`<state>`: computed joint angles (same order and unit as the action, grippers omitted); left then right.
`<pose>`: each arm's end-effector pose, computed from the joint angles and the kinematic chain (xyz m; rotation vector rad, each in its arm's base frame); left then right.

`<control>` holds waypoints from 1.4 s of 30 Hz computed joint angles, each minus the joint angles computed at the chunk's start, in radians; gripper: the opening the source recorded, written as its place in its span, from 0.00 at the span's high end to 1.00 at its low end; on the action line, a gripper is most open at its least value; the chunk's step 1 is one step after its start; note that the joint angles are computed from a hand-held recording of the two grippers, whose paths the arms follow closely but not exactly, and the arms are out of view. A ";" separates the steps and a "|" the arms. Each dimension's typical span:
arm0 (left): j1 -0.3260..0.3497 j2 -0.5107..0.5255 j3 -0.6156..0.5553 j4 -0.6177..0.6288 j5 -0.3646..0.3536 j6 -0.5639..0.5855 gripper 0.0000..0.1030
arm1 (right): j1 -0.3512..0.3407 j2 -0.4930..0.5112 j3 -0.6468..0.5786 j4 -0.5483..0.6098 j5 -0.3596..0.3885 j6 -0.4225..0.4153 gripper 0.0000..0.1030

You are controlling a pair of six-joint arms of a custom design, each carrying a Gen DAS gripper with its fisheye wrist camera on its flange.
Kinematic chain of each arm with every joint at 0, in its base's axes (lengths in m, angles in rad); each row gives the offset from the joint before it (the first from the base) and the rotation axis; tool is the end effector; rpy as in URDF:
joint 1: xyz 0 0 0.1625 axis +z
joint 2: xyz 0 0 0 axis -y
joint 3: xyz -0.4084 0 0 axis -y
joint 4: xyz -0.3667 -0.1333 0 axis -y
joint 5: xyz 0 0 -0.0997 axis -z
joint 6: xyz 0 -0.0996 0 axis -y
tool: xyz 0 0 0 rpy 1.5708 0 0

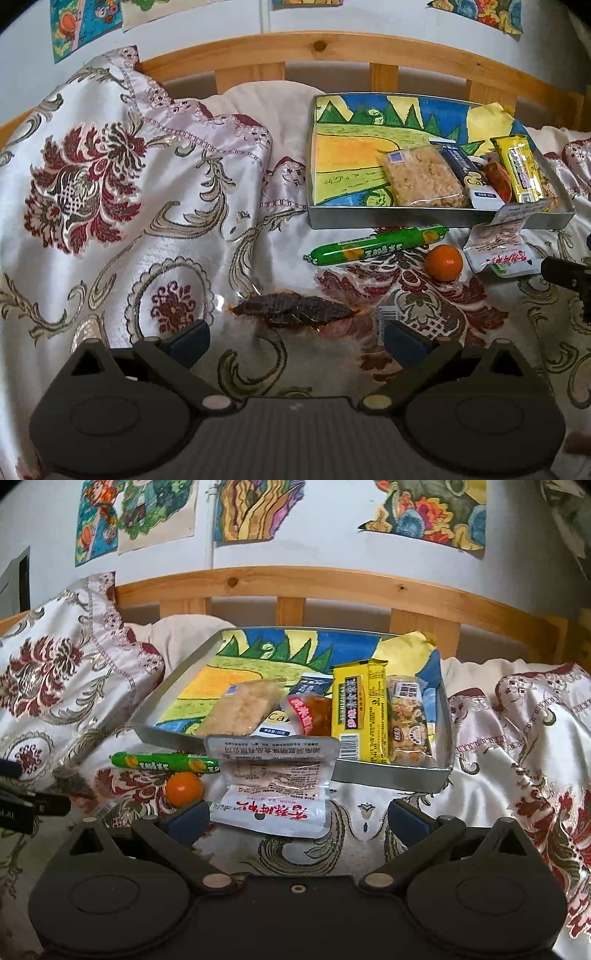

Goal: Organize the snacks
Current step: 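Grasp the white printed packet with the right tool and lift it, then grasp the brown jerky pack with the left tool while the right tool holds the white packet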

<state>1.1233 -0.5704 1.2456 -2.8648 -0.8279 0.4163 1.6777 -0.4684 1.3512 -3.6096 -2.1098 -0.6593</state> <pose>-0.1452 -0.7664 0.1519 0.7053 2.2171 -0.7520 0.1581 -0.7028 0.1204 0.4305 -2.0723 1.1504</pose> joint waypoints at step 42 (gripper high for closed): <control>0.072 0.089 -0.412 0.766 -0.253 0.208 0.01 | -0.077 -0.087 -0.007 0.441 0.303 0.084 0.01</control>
<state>1.1949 -0.4815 0.8335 -2.0993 -1.0806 0.6246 1.6003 -0.5554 1.3443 -3.1681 -1.8067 -0.5756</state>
